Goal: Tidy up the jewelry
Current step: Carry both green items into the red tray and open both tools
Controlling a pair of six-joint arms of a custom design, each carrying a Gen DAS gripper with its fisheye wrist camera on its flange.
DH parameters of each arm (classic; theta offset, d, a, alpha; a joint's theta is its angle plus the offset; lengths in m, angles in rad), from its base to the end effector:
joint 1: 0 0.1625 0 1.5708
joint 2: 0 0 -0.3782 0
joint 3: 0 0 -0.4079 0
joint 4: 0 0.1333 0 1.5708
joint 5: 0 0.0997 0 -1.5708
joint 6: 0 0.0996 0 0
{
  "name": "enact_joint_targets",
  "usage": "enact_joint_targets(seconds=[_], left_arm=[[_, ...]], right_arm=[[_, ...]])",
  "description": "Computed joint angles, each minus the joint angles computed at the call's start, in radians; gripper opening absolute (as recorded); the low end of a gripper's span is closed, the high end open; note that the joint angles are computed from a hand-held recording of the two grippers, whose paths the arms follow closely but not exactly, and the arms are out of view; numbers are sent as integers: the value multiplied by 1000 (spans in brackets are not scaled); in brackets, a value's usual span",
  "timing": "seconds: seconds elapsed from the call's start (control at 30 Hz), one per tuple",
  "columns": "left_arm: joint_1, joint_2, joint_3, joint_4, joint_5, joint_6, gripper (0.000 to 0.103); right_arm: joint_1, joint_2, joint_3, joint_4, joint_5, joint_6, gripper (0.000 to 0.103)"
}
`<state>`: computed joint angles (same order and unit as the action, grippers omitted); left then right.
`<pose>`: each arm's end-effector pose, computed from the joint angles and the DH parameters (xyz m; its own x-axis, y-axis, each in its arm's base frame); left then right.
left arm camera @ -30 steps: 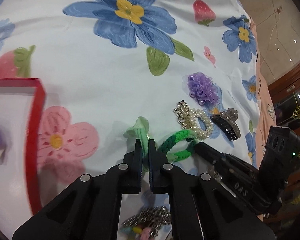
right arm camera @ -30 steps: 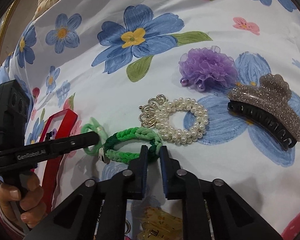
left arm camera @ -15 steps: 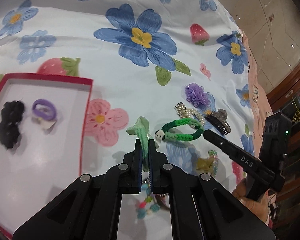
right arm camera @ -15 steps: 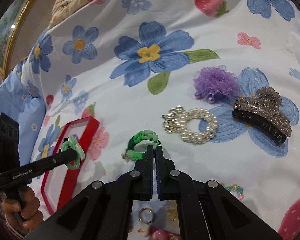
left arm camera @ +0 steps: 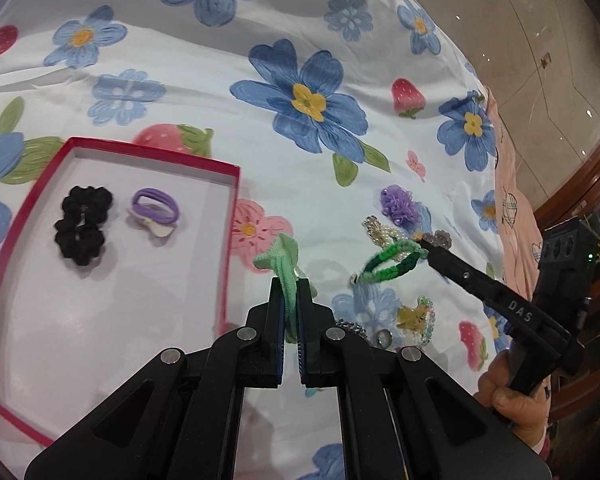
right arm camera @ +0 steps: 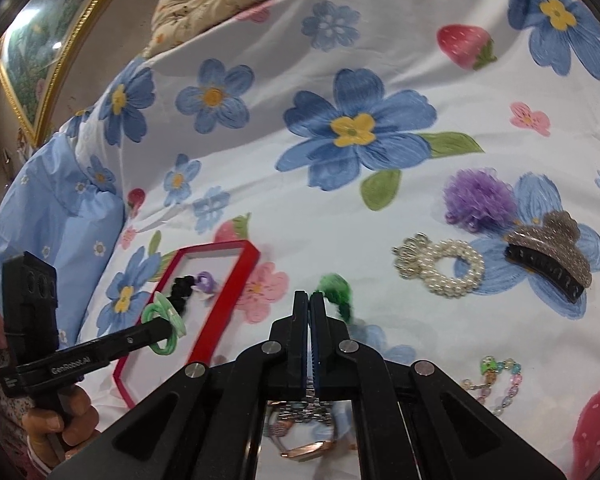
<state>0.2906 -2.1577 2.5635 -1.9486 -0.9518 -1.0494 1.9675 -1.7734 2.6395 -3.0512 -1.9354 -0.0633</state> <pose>-0.1970 -0.2584 0.2325 -0.9389 0.1426 -0.3132 0.2882 0.8233 -0.4890 0.2151 -0.2604 0.2036 -0.9193 -0.2187 0.3273 -0.3746 0.7414 -0.5568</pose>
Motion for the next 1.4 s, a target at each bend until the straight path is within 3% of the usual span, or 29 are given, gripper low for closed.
enact_joint_targets(seconds=[0.23,0.4,0.5,0.53,0.6,0.77,0.9,1.0,1.17,1.4], left_arm=[[-33,-135,6,161,27,-78,4],[-51,-212,5,257,40,-122,4],[-54,-233,7,276,42,-127,4],[-50,-236,10,272,38,-123,4],[-41,-235,15,259,30,-115,4],[-37,-229,25,241,16,-111,4],[-44,-238,24,259,16,-118,4],[-45,-257,23,286,23,-133,4],[-51,-313,18,361,39,-166,4],[-51,-395,1,488,61,-213,4]], right_arm=[[88,69,-39,-14,-4,24,0],[124,137,-63,-27,-75,21,1],[85,115,-43,11,-99,24,12],[75,111,-32,13,-137,23,24],[37,86,-10,55,-155,18,38],[-24,93,26,95,-183,-7,37],[-40,127,36,79,-197,-25,10],[-38,100,45,65,-180,-21,10],[21,89,23,58,-161,-11,10],[96,213,-49,21,-85,29,10]])
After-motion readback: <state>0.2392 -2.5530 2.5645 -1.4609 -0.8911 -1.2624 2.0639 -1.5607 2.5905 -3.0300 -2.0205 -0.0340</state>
